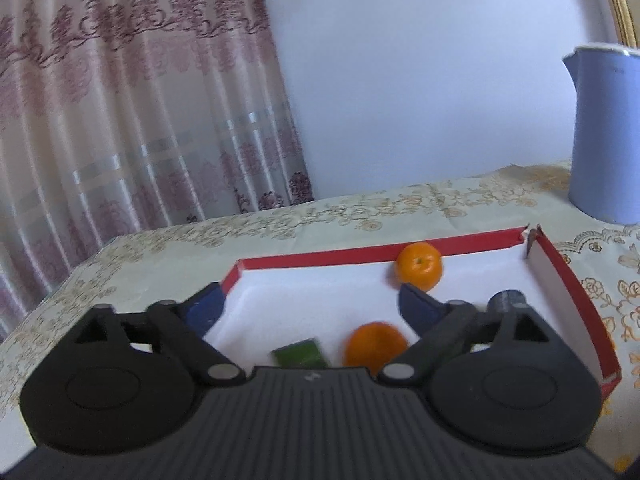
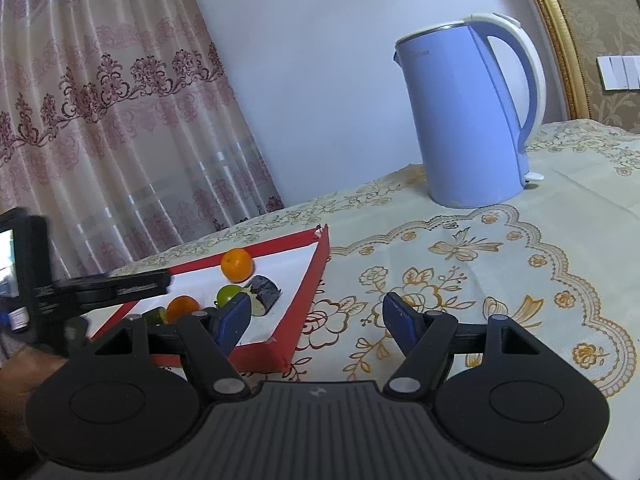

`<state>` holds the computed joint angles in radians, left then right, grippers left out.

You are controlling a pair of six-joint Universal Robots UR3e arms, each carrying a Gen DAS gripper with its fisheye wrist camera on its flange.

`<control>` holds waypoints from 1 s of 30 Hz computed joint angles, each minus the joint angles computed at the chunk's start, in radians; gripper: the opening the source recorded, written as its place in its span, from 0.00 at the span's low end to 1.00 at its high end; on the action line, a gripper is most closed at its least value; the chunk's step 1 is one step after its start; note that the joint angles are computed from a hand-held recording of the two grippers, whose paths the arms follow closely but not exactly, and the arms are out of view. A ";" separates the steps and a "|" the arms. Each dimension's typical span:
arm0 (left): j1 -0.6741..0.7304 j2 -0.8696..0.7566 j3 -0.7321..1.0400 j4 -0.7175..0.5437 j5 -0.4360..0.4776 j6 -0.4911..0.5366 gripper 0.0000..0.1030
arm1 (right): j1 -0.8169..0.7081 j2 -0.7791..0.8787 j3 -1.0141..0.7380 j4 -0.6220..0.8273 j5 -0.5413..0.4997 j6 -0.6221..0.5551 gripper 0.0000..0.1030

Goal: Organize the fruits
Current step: 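Open the left gripper to release the orange into the tray, then move the right gripper toward the green round fruit beside the tray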

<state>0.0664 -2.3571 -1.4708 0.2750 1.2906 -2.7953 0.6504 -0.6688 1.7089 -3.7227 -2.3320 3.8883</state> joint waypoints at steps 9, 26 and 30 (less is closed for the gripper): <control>0.379 0.217 -0.367 0.095 -0.313 0.058 1.00 | 0.002 0.013 -0.013 0.016 -0.008 -0.003 0.70; 0.661 0.118 -0.431 0.244 -0.463 0.006 1.00 | 0.031 0.022 -0.164 0.280 0.001 -0.007 0.70; 0.662 0.120 -0.419 0.214 -0.474 -0.001 1.00 | 0.056 0.068 -0.341 0.411 0.028 -0.069 0.70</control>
<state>0.7286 -2.2373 -1.8903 0.4886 0.8169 -2.7963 0.7067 -0.6006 1.3683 -3.3116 -2.3038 3.8197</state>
